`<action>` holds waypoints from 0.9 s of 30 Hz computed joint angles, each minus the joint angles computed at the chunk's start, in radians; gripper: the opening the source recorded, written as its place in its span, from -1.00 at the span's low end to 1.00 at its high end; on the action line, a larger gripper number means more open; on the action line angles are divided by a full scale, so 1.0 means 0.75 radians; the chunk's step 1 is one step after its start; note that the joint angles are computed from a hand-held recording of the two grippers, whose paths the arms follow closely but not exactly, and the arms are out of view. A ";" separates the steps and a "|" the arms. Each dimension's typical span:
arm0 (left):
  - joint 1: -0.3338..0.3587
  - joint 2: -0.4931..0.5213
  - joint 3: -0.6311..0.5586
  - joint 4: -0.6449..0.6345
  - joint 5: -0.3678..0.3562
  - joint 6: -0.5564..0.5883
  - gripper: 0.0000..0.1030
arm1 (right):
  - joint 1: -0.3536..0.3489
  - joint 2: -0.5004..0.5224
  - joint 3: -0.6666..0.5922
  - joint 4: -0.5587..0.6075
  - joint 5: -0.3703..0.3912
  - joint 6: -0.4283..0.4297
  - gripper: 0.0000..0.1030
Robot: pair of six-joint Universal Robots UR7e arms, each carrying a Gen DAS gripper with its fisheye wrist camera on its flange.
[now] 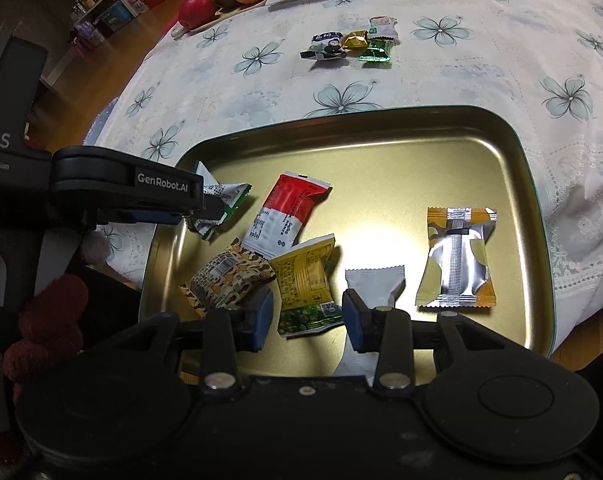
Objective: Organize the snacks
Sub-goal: 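Move both open tools from the tray back to the remaining snack pile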
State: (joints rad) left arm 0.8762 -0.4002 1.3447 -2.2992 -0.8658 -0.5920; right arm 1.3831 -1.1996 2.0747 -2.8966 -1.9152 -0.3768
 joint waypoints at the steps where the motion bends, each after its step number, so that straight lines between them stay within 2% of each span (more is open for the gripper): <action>1: 0.000 0.000 -0.002 0.004 -0.002 -0.002 -0.05 | 0.005 -0.004 0.001 -0.004 -0.007 0.000 -0.20; 10: 0.001 0.009 -0.023 0.037 -0.010 0.000 -0.05 | 0.047 -0.018 -0.055 0.125 -0.086 0.105 -0.18; 18: 0.004 0.016 -0.033 0.043 -0.013 0.013 -0.05 | 0.056 -0.023 -0.113 0.277 -0.090 0.187 -0.17; 22: 0.007 0.011 -0.025 0.018 -0.009 0.005 -0.05 | 0.059 -0.025 -0.139 0.307 -0.084 0.196 -0.17; 27: 0.004 0.016 -0.042 0.067 0.025 -0.029 -0.05 | 0.055 -0.013 -0.195 0.347 -0.101 0.222 -0.17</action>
State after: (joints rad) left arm 0.8789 -0.3884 1.3130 -2.2486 -0.8468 -0.6137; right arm 1.4240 -1.2091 1.9283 -2.6365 -1.9908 -0.2105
